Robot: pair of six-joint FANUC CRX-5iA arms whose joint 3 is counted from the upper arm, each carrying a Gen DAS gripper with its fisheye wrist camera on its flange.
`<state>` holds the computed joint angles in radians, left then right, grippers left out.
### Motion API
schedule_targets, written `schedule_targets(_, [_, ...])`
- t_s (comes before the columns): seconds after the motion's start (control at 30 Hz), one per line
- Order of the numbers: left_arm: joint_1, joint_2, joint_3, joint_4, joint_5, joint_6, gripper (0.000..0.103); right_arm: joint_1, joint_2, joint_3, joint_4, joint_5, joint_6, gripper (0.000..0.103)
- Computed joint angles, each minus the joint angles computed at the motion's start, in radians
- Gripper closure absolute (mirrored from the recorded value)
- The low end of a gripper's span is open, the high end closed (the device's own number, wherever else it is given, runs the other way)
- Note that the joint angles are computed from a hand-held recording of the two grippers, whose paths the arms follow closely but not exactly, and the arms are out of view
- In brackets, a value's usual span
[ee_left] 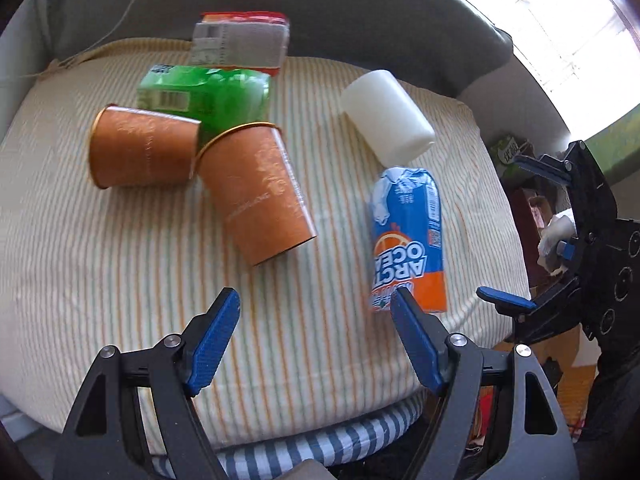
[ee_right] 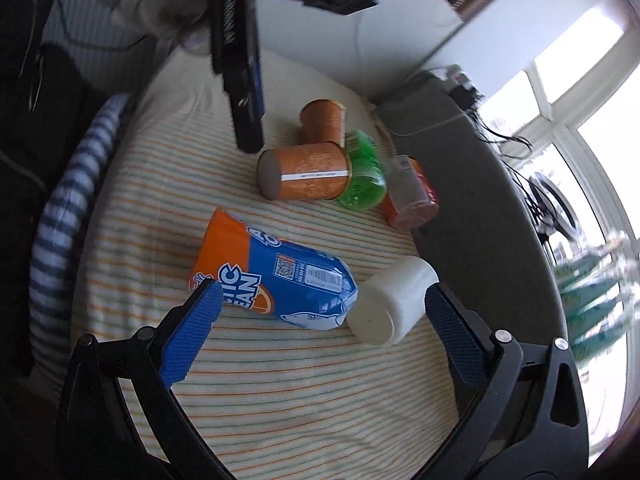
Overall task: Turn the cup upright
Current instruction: 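Withdraw the left tool while moving the right tool over the lying cup, then close the right tool around the middle of the Arctic Ocean cup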
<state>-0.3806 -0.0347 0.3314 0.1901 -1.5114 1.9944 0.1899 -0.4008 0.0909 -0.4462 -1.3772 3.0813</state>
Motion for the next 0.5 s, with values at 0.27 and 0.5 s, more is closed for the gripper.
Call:
schedule_targets(0.27, [-0.022,-0.058,-0.033,-0.066,-0.053,0.01,0.025,0.139,0.067,0.007,0.146,-0.075,0.123,0.015])
schedule_targets(0.5, [-0.053,-0.048,-0.003,-0.12,-0.102,-0.004,0.025,0.215,0.101,-0.011,0.24,-0.082,0.207,0.02])
